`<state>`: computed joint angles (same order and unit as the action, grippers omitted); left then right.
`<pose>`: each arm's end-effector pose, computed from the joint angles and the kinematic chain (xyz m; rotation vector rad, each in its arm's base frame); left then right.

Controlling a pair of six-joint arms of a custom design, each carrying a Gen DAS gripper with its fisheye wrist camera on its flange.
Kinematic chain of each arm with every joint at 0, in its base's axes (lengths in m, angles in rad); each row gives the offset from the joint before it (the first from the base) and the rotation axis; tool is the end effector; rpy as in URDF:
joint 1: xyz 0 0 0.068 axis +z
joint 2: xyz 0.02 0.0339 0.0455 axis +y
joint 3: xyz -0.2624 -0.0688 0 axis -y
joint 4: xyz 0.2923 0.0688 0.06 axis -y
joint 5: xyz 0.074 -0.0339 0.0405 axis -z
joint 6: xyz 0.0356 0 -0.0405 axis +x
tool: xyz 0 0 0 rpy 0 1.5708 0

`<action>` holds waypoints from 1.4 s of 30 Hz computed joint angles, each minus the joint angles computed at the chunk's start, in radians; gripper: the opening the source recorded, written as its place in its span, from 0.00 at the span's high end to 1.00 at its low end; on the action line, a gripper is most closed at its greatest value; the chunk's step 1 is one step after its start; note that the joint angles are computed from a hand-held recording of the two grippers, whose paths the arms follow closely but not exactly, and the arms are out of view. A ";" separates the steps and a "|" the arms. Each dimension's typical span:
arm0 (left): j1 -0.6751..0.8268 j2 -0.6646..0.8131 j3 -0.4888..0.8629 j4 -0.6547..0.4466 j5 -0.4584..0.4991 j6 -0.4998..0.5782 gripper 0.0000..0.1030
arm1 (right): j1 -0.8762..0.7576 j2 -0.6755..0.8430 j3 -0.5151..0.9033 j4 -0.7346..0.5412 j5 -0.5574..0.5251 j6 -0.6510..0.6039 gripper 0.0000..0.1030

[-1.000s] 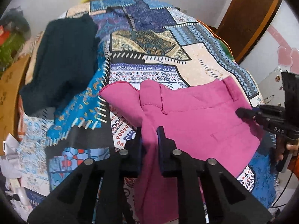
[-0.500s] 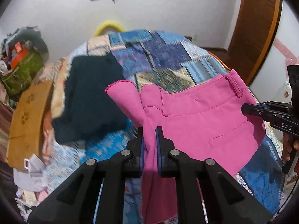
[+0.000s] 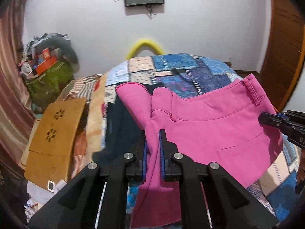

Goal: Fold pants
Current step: 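Lift the folded pants with both tools and place them onto the dark garment, then open both tools and release the folded pants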

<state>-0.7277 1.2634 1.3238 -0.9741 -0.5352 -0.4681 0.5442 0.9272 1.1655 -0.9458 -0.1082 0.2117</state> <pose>0.2306 -0.1811 0.3583 0.0850 2.3198 0.0802 0.1824 0.1149 0.3796 -0.4423 2.2851 0.5126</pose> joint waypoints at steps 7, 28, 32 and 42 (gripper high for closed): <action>0.218 0.010 -0.062 0.105 0.068 0.086 0.89 | 0.103 0.226 0.071 0.136 0.062 0.047 0.91; 0.450 0.155 -0.254 0.315 0.177 0.158 0.63 | 0.148 0.473 0.076 0.199 0.056 0.102 0.66; 0.460 0.089 -0.262 0.238 0.219 0.142 0.56 | 0.158 0.393 0.038 0.170 0.084 0.097 0.56; 0.264 -0.199 -0.183 -0.036 0.138 0.035 0.56 | 0.230 0.126 0.079 0.069 0.159 0.126 0.56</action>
<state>-0.4635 1.0639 1.1410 -1.0097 -0.3973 -0.4328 0.7738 1.0529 1.2445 -0.8773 0.0505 0.3381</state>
